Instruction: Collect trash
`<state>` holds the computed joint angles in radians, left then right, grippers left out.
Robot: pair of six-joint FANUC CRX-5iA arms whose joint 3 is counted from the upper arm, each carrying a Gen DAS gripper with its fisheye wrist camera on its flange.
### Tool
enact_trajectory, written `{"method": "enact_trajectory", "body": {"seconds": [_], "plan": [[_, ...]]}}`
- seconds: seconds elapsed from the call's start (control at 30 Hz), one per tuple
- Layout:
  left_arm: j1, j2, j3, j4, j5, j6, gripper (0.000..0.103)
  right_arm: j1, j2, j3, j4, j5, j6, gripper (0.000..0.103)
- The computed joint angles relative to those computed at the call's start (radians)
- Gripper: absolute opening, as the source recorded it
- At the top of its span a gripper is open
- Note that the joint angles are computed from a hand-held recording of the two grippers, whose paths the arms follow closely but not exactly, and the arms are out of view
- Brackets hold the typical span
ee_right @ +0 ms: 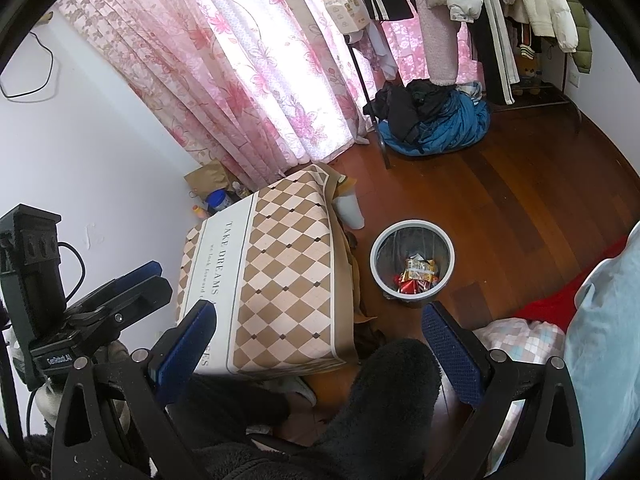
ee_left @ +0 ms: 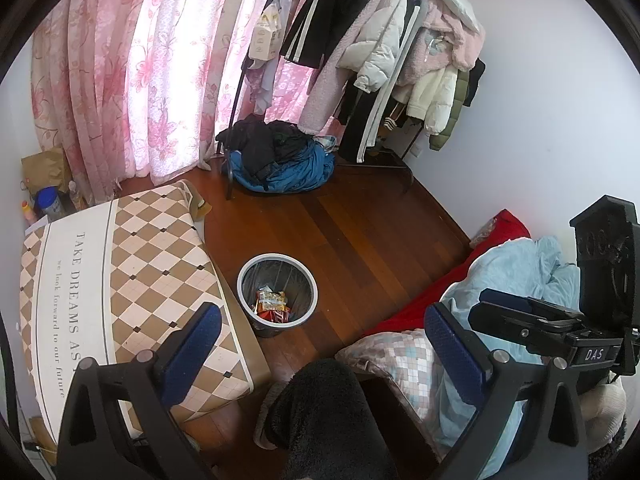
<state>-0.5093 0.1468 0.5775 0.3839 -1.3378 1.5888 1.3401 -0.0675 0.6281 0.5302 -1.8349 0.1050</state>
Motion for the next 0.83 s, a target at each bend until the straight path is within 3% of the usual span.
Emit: {"method": "enact_trajectory", "body": {"seconds": [0.83], "plan": [[-0.005,-0.008,-0.011,-0.006,0.011,0.011,0.103,-0.013,0.003,0.006,-0.01,0.004,0.011,0.103]]}}
